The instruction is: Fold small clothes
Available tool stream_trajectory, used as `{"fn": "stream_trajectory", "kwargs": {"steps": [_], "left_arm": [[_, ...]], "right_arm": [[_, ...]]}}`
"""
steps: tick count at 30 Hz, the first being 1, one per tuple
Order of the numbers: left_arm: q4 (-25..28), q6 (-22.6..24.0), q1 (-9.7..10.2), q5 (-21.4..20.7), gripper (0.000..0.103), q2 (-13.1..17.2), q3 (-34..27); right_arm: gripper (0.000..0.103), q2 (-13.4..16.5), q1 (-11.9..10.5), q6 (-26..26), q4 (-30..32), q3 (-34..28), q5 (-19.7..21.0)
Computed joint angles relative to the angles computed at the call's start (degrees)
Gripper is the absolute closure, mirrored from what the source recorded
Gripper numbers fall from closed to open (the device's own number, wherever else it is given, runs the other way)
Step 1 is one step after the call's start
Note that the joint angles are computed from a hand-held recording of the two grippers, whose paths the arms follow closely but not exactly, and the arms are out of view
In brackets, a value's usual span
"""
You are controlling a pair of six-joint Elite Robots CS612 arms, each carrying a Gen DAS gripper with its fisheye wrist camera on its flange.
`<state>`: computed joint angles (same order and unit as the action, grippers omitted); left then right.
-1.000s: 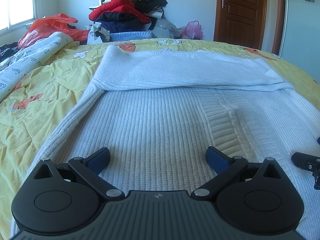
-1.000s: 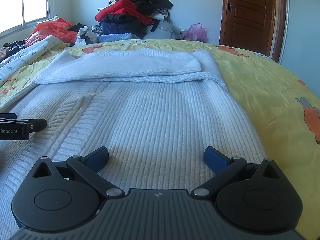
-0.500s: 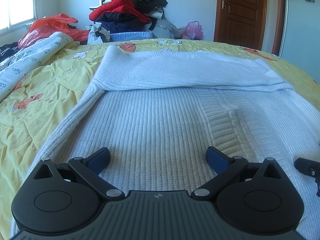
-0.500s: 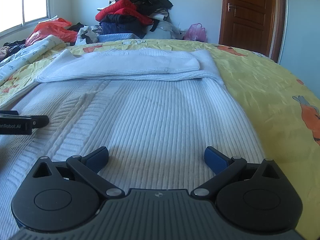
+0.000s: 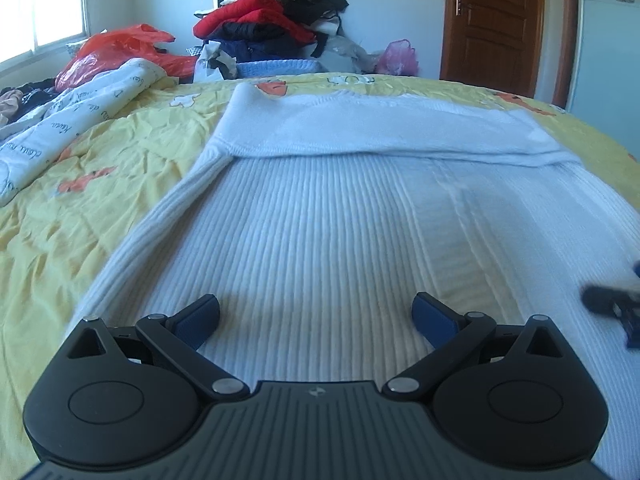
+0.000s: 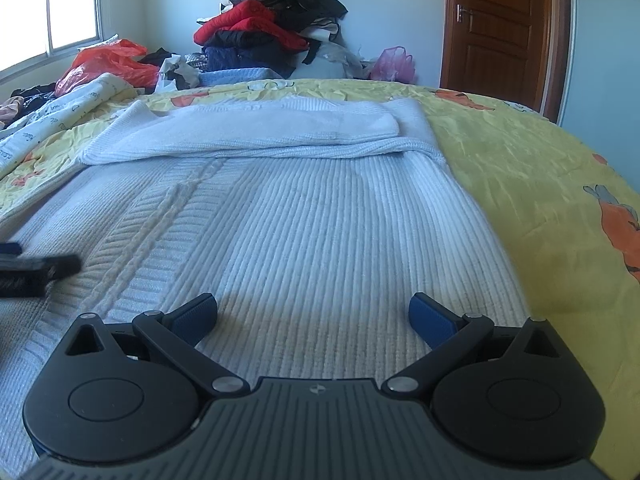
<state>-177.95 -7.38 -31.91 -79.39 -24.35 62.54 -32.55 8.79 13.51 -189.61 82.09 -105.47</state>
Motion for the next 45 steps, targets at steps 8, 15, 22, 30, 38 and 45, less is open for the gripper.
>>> {"fn": "stream_trajectory", "kwargs": {"steps": [8, 15, 22, 30, 38, 45], "left_arm": [[-2.2, 0.1, -0.05, -0.1, 0.0, -0.2, 1.3], [-2.1, 0.1, -0.05, -0.1, 0.0, -0.2, 1.2], [-2.1, 0.1, -0.05, -0.1, 0.0, -0.2, 1.2], [-2.1, 0.1, -0.04, -0.1, 0.0, -0.1, 1.1], [-2.2, 0.1, -0.03, -0.1, 0.0, -0.2, 1.2], [-2.1, 0.1, -0.02, -0.1, 0.0, -0.1, 1.1]], "right_arm": [[0.002, 0.0, 0.0, 0.0, -0.1, 0.0, -0.1], [0.002, 0.0, 0.1, 0.1, -0.2, 0.0, 0.0], [0.002, 0.0, 0.0, 0.1, -0.2, 0.1, 0.0], [0.002, 0.0, 0.1, 0.2, -0.3, 0.1, 0.1], [0.002, -0.1, 0.1, 0.2, -0.2, 0.1, 0.2], [0.002, 0.0, 0.1, 0.2, -0.2, 0.1, 0.1]]}}
